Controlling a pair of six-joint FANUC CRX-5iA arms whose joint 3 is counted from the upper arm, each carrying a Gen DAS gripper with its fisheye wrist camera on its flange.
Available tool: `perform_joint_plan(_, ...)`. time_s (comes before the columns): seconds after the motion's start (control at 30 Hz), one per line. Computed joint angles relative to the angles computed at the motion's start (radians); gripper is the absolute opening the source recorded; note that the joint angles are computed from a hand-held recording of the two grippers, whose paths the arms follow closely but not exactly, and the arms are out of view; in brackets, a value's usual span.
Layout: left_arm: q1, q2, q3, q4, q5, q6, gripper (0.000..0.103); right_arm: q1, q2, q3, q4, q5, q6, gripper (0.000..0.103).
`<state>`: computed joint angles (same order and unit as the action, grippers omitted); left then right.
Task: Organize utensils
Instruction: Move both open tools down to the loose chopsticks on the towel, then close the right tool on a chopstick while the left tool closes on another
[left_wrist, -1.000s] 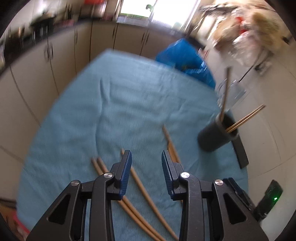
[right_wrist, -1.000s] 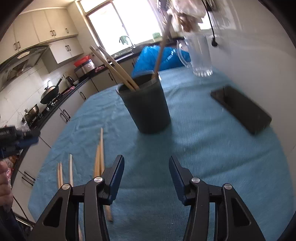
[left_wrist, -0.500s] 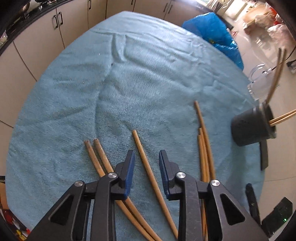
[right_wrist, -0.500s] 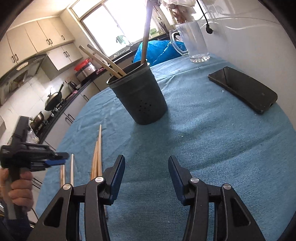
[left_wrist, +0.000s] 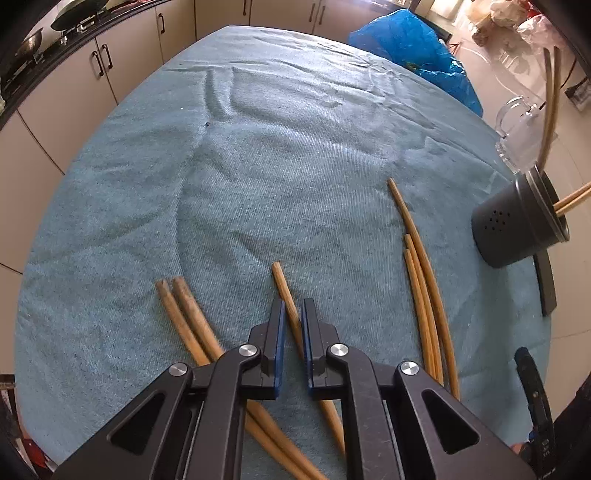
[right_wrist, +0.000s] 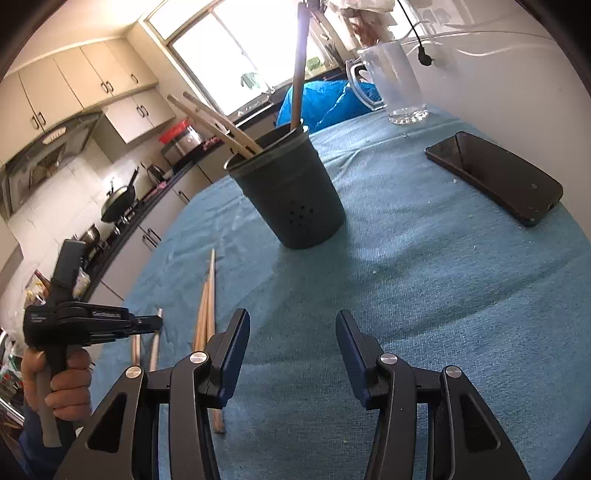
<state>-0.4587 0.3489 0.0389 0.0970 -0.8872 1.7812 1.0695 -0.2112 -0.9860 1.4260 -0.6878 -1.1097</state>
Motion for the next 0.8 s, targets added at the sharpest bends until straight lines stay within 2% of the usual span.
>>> perform_joint_plan(0.1,0.021,-0.011,-0.030,0.037,0.021,-0.028,0.008,0.005,0.012,0.037,-0.080,0.036,0.118,0.049)
perform_joint_plan(0.2,0.034,-0.016,-0.055,0.070,0.052,-0.057,0.009,-0.039,0.016,0.073,-0.084,0.160,0.204,0.038)
perform_joint_plan(0.27,0.039,-0.025,-0.074,0.084,0.068,-0.075,0.009,-0.097,0.027,0.097,-0.058,0.285,0.229,0.027)
perform_joint_plan(0.3,0.039,-0.030,-0.081,0.086,0.073,-0.080,0.009,-0.127,0.041,0.113,-0.055,0.351,0.248,0.026)
perform_joint_plan(0.33,0.040,-0.034,-0.088,0.090,0.080,-0.087,0.009,-0.141,0.064,0.139,-0.096,0.394,0.294,0.026)
perform_joint_plan(0.43,0.048,-0.044,-0.113,0.120,0.099,-0.120,0.009,-0.129,0.138,0.228,-0.359,0.438,0.514,0.026)
perform_joint_plan(0.5,0.053,-0.049,-0.126,0.138,0.108,-0.141,0.009,-0.137,0.174,0.266,-0.455,0.470,0.590,0.026)
perform_joint_plan(0.57,0.058,-0.053,-0.138,0.155,0.116,-0.164,0.009,-0.127,0.213,0.328,-0.616,0.459,0.729,0.026)
perform_joint_plan(0.67,0.065,-0.061,-0.159,0.182,0.133,-0.197,0.010,-0.118,0.264,0.418,-0.778,0.393,0.885,0.026)
perform_joint_plan(0.8,0.073,-0.071,-0.182,0.214,0.148,-0.233,0.010,-0.118,0.305,0.494,-0.880,0.337,0.992,0.026)
